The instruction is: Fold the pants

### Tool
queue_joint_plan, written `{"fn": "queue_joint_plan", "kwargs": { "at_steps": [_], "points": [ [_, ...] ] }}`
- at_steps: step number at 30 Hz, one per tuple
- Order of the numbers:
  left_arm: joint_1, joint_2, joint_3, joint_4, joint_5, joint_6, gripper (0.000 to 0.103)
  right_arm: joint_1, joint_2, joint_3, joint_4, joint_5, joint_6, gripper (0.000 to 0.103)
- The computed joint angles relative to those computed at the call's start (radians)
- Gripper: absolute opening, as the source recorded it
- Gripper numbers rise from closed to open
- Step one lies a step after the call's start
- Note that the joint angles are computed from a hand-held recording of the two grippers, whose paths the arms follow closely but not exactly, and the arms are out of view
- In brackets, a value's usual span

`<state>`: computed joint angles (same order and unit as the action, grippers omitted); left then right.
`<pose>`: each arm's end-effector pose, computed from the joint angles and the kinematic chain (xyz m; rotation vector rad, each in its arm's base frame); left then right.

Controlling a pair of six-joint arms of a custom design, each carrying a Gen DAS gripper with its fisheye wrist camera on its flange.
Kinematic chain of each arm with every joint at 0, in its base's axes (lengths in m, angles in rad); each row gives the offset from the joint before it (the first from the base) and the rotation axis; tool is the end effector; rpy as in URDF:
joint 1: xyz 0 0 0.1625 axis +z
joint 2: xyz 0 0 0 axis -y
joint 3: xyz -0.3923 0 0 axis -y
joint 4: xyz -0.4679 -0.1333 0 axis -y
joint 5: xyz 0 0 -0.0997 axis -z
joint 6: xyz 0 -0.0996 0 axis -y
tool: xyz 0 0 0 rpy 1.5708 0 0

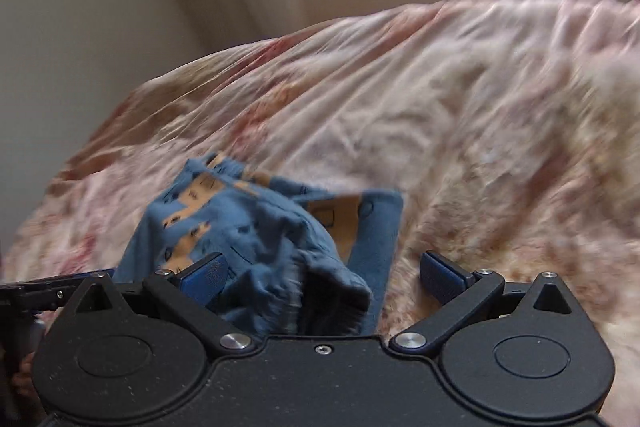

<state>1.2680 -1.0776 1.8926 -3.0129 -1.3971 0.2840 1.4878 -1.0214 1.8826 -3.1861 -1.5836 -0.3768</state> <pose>-0.0487 -0.6605 0.1466 0.7433 2.7371 -0.9216 0.0776 -0.6593 0.1378 0.3978 -2.7362 1.0621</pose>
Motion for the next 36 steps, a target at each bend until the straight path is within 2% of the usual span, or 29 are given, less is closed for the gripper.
{"fn": "queue_joint_plan", "kwargs": {
  "at_steps": [3, 5, 6, 8, 10, 14, 16, 19, 24, 28, 32, 36],
  "points": [
    [0.017, 0.000, -0.002, 0.010, -0.062, 0.006, 0.103, -0.042, -0.018, 0.013, 0.004, 0.123, 0.048, 0.102],
    [0.029, -0.002, -0.006, 0.025, -0.115, 0.016, 0.103, -0.050, -0.025, 0.022, -0.003, 0.158, 0.054, 0.093],
    [0.032, -0.003, -0.008, 0.034, -0.132, 0.019, 0.102, -0.050, -0.027, 0.023, 0.001, 0.162, 0.051, 0.089],
    [0.031, -0.006, -0.012, 0.058, -0.132, 0.014, 0.095, -0.037, -0.019, 0.020, -0.010, 0.116, 0.047, 0.073],
    [0.030, -0.008, -0.016, 0.076, -0.109, -0.011, 0.083, -0.034, -0.013, 0.024, -0.035, 0.099, 0.066, 0.061],
    [0.032, -0.012, -0.029, 0.122, -0.074, -0.097, 0.067, -0.062, -0.025, 0.066, -0.093, 0.143, 0.110, 0.048],
    [0.032, -0.014, -0.038, 0.154, -0.066, -0.117, 0.056, -0.069, -0.024, 0.071, -0.107, 0.161, 0.140, 0.046],
    [0.022, -0.016, -0.039, 0.180, -0.027, -0.120, 0.047, -0.086, -0.023, 0.081, -0.138, 0.208, 0.205, 0.044],
    [0.022, -0.019, -0.041, 0.192, -0.022, -0.129, 0.044, -0.117, -0.031, 0.096, -0.160, 0.275, 0.271, 0.040],
    [0.024, -0.019, -0.045, 0.202, -0.027, -0.142, 0.038, -0.104, -0.035, 0.100, -0.163, 0.242, 0.269, 0.036],
    [0.025, -0.021, -0.047, 0.208, -0.029, -0.140, 0.036, -0.074, -0.026, 0.093, -0.168, 0.173, 0.239, 0.035],
    [0.025, -0.022, -0.046, 0.207, -0.032, -0.143, 0.034, -0.060, -0.014, 0.092, -0.193, 0.143, 0.238, 0.034]
  ]
}}
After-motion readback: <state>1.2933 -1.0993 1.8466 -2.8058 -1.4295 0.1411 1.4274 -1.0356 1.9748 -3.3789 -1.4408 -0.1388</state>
